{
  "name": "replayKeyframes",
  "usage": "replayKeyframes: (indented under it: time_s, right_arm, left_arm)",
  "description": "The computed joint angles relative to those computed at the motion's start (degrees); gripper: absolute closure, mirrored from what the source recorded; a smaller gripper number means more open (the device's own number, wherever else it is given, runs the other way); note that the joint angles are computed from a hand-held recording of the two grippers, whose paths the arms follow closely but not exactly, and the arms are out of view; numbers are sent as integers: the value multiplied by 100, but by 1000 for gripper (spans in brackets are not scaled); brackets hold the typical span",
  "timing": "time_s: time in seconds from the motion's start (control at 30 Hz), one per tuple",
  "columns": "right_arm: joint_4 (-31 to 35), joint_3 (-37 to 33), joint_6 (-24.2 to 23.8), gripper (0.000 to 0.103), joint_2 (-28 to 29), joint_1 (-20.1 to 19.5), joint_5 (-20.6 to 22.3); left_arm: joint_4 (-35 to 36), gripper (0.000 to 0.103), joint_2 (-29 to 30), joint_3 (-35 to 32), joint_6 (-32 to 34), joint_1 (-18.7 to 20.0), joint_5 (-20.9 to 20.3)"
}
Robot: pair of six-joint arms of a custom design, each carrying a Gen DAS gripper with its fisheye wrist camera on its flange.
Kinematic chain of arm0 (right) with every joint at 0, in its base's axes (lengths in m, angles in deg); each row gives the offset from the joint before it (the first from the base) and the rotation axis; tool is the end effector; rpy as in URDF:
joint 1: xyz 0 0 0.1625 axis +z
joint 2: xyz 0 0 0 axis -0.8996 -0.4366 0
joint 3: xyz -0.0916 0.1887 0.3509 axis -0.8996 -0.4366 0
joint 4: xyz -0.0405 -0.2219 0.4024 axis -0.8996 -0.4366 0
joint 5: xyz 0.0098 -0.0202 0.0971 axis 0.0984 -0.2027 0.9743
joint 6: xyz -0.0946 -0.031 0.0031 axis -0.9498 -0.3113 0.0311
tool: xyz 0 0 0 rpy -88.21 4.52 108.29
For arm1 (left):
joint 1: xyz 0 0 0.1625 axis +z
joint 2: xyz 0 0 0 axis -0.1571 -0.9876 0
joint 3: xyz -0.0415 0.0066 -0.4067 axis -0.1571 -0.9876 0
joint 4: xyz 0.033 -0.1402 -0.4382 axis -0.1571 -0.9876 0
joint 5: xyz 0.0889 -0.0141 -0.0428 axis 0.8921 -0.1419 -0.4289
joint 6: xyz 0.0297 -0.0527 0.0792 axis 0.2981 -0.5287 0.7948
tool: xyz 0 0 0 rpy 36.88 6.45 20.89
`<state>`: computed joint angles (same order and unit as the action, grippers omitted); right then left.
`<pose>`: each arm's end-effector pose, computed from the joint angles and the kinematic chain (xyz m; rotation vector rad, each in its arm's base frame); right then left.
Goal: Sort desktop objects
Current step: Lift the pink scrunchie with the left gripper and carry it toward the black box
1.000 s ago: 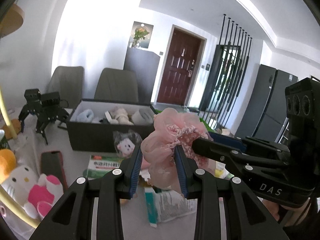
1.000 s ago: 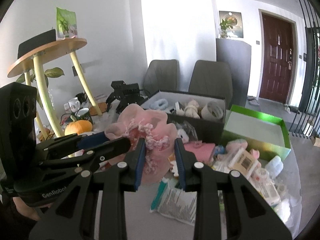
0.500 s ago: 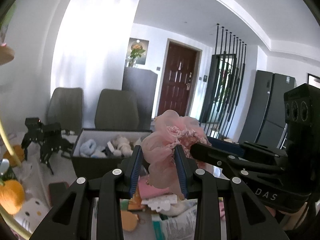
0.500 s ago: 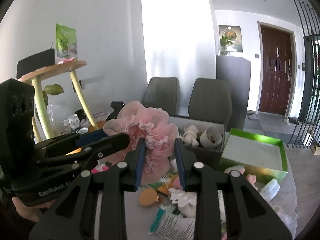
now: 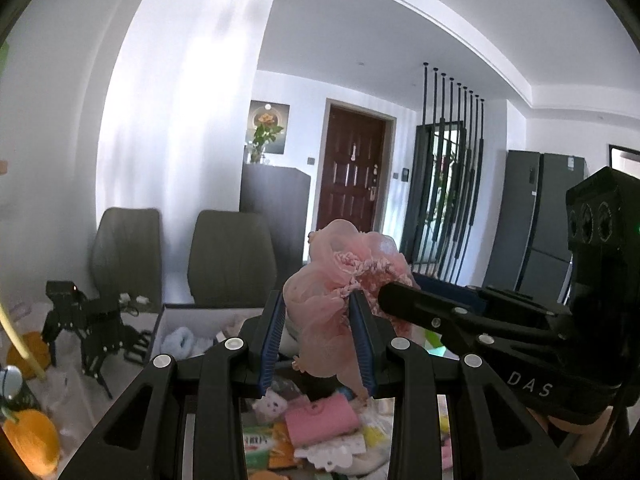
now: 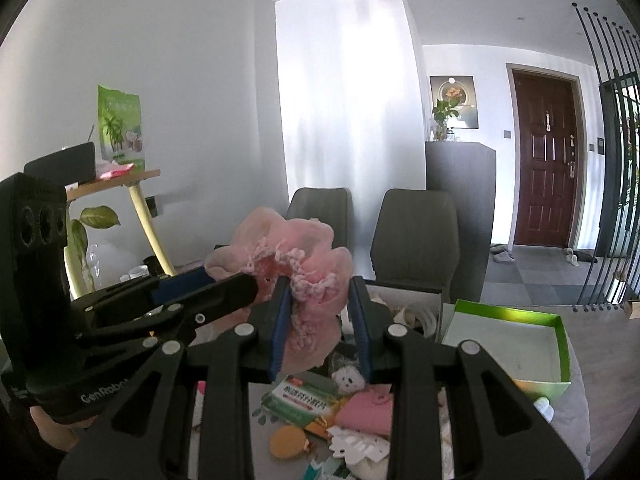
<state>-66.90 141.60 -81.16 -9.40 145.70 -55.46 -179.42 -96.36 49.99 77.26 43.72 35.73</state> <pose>0.0731 -0.7217 0.3980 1.5411 -2.4397 1.1944 -0.4918 -0.6114 -0.0122 0.5025 1.9725 -1.6100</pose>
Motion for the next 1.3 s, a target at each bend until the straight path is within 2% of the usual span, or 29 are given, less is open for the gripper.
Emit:
replayKeyframes:
  time_s: [0.3, 0.6, 0.97, 1.2, 1.3]
  right_arm:
    - [20, -473, 286, 74, 441, 160, 87]
    - [102, -888, 426, 74, 894, 285, 87]
    - [659, -1843, 812, 74, 1708, 407, -17]
    - [864, -2560, 1167, 74, 2369, 559, -262]
    - [962, -2856, 1283, 74, 2663, 620, -470]
  left_arm:
    - [-282, 69, 38, -323, 445, 181, -198]
    - [-378, 69, 22, -500, 393, 426, -409]
    - [-184, 69, -99, -479, -133, 833, -815]
    - [140, 69, -213, -529, -511, 1153, -1046]
    - [393, 69, -249, -561, -713, 1280, -1008]
